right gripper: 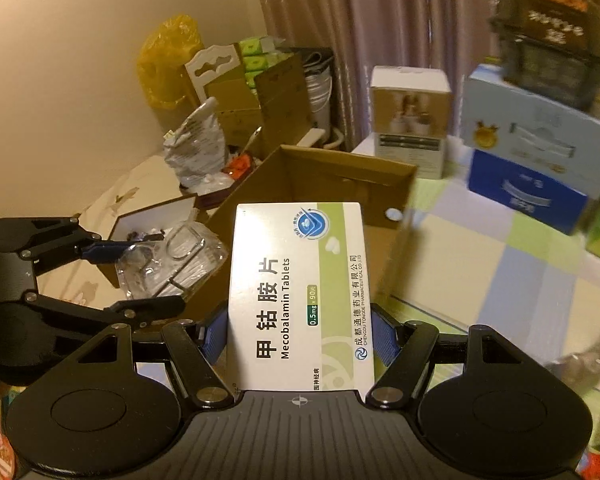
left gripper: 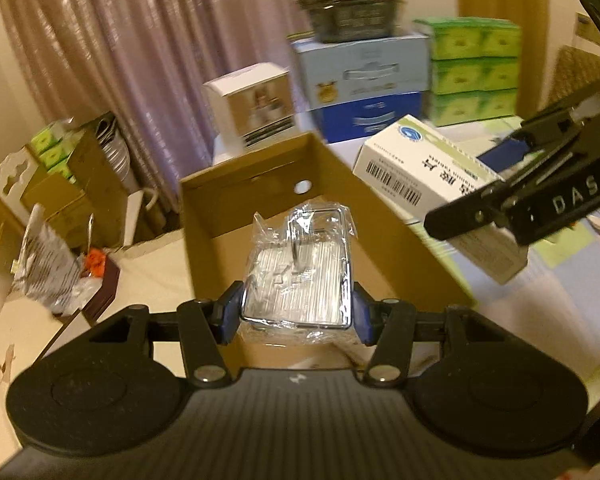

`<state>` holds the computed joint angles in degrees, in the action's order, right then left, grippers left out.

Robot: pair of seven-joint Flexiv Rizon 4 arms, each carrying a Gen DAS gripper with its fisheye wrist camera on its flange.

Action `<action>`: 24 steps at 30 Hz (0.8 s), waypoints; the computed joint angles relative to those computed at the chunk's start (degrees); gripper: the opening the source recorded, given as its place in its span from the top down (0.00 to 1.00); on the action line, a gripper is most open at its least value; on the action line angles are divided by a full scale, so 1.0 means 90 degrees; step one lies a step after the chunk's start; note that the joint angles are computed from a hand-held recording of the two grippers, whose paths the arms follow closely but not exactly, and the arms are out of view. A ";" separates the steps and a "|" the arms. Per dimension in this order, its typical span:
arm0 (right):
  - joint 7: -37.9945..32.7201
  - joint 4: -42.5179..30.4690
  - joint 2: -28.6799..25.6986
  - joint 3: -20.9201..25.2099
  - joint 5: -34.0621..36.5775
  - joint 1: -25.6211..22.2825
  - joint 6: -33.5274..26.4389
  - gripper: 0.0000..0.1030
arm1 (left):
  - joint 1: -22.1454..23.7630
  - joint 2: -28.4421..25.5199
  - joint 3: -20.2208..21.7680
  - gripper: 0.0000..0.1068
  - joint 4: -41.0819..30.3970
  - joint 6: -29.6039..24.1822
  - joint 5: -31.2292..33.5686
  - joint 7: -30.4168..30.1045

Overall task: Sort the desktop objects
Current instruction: 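Carry the tablets box and wire rack with both tools over the cardboard box, then open both tools to drop the wire rack and tablets box into the cardboard box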

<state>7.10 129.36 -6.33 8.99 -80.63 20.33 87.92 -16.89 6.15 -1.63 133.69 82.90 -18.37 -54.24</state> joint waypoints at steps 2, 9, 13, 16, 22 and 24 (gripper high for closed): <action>0.0087 -0.0184 -0.0242 -0.0062 -0.0074 0.0033 0.0021 0.34 | 0.0006 -0.0120 0.0075 0.54 -0.0012 0.0056 -0.0173 0.0162; 0.0630 -0.0483 -0.0753 -0.0274 -0.0559 0.0056 0.0147 0.34 | -0.0011 -0.0683 -0.0097 0.54 0.0034 0.0406 -0.1318 0.1150; 0.1321 -0.0644 -0.0918 -0.0238 -0.1311 -0.0169 0.0277 0.34 | 0.0080 -0.0907 -0.0305 0.54 0.0068 0.0573 -0.1723 0.1481; 0.1435 -0.0705 -0.0995 -0.0089 -0.1454 -0.0347 0.0252 0.34 | 0.0158 -0.1027 -0.0452 0.52 0.0091 0.0663 -0.1952 0.1603; 0.1496 -0.0767 -0.1025 0.0058 -0.1525 -0.0466 0.0229 0.34 | 0.0223 -0.1017 -0.0750 0.51 0.0215 0.0916 -0.2790 0.2152; 0.1464 -0.0791 -0.1046 0.0075 -0.1494 -0.0457 0.0225 0.34 | 0.0153 -0.0926 -0.0707 0.51 0.0271 0.0935 -0.2887 0.2275</action>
<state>20.28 122.24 -15.74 9.66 -94.08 16.22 89.94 -15.51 -2.18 -8.00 136.13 91.31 -44.35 -33.77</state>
